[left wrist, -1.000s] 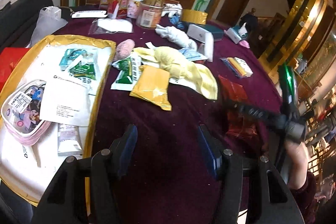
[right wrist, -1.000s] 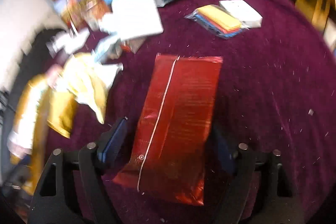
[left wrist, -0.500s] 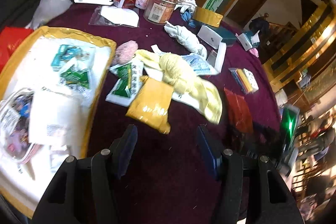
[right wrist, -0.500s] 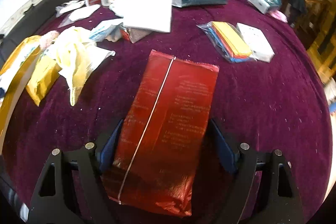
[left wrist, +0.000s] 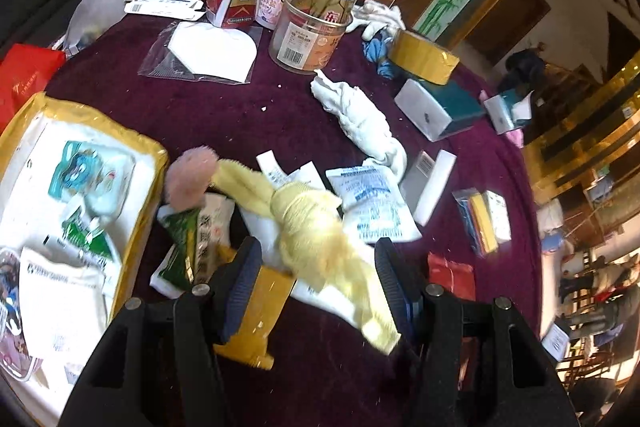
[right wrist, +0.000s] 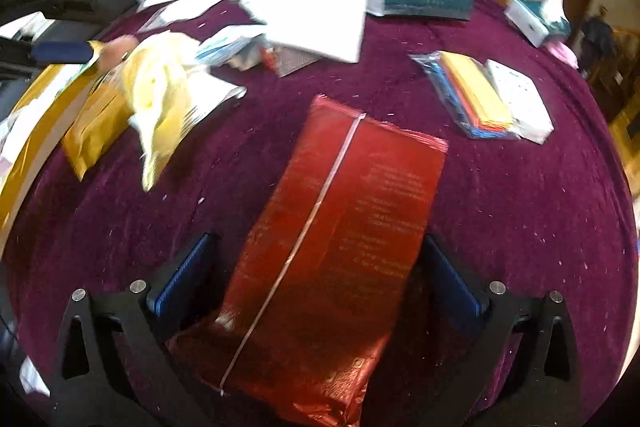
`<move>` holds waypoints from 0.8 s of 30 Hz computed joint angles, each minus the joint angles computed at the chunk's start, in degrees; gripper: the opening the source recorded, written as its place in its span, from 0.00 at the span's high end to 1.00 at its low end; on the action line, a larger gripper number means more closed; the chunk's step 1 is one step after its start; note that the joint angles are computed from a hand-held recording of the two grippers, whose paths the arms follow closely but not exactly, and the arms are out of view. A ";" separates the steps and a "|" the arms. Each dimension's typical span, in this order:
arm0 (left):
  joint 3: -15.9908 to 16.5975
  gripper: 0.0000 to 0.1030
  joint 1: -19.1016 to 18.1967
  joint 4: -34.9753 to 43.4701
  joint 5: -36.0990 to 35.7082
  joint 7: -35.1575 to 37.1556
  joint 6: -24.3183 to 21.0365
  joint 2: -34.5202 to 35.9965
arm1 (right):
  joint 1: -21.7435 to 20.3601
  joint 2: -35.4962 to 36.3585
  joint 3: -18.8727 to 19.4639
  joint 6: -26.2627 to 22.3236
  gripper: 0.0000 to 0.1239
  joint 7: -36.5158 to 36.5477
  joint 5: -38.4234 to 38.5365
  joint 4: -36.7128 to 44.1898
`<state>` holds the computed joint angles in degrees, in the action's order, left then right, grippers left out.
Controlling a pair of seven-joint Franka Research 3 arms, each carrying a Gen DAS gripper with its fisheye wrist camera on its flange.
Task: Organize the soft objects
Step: 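Grasp the yellow towel with the left tool while the right tool lifts the red bag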
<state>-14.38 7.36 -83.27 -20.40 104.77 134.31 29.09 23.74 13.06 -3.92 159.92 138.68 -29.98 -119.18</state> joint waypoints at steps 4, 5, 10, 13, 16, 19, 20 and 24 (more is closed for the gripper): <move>1.82 0.43 -3.42 3.63 5.53 -5.49 -1.21 2.97 | 1.74 -1.32 -3.27 0.30 0.41 12.39 -7.71 -1.22; 2.07 0.43 -4.01 4.47 6.80 -6.58 -1.56 3.71 | 1.45 -1.53 -3.21 -0.02 0.48 13.90 -9.04 -1.32; 2.42 0.43 -5.59 8.51 11.20 -10.64 -5.50 7.51 | -0.11 -1.76 -1.39 -3.19 0.53 18.46 -13.12 -0.63; 0.88 0.43 -4.40 8.95 10.15 -9.45 -4.56 9.25 | -1.16 -2.43 -0.78 -2.59 0.60 20.47 -13.93 -1.40; -0.98 0.53 -2.33 4.97 7.63 -5.54 0.55 7.72 | -2.00 -3.17 -0.45 -1.12 0.61 22.88 -14.83 -2.49; -2.97 0.55 0.47 0.47 3.52 -1.17 3.72 5.28 | -3.20 -3.71 -0.26 1.69 0.62 24.21 -14.57 -3.73; -3.96 0.56 1.72 -1.51 1.69 1.60 5.06 3.99 | -3.40 -3.84 -0.28 2.54 0.62 24.71 -14.56 -4.09; -8.08 0.56 7.08 -12.65 -8.25 16.38 11.52 -4.50 | -4.72 -4.36 -0.66 8.48 0.62 25.30 -12.51 -6.29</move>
